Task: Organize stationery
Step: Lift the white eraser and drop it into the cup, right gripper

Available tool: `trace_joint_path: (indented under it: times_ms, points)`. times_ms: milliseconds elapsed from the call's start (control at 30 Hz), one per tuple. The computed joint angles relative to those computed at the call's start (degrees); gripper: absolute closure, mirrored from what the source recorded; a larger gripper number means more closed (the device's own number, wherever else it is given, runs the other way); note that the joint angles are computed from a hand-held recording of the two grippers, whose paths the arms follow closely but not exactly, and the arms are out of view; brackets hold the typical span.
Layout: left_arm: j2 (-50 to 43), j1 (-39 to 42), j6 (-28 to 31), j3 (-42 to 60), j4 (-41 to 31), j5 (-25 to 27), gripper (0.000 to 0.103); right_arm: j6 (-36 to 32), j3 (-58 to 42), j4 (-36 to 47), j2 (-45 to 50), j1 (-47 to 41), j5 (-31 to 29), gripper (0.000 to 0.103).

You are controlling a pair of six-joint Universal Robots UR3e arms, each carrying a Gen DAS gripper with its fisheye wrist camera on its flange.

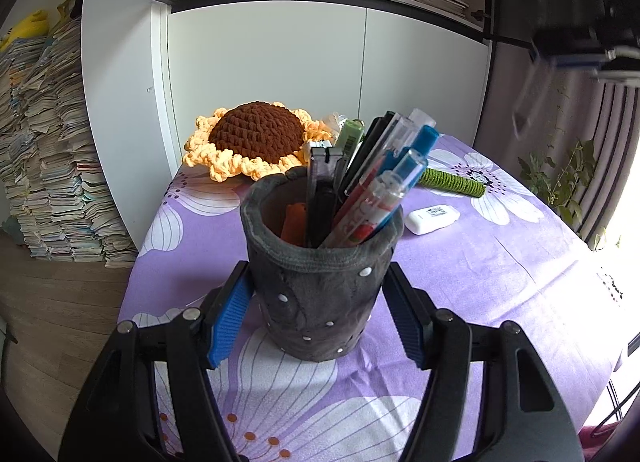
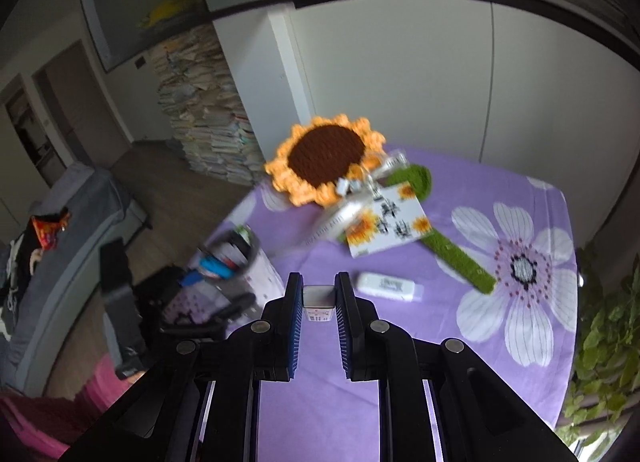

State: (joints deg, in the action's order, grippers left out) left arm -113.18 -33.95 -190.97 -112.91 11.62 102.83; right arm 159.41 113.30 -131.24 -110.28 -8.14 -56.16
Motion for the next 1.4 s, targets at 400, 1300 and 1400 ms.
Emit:
trace_joint_path:
  times_ms: [400,1300,1400]
  points:
    - [-0.01,0.0,0.02,-0.02,0.07,-0.09,0.038,8.61,-20.48,-12.85,25.8,19.85,-3.2,0.086]
    - [0.17,0.08,0.1,0.01,-0.25,-0.46,0.037,1.54,-14.54,-4.31,23.85,10.82,-12.23,0.085]
    - [0.17,0.09,0.12,-0.01,-0.23,-0.45,0.037,-2.19,-13.3,-2.7,25.65,7.23,-15.35,0.08]
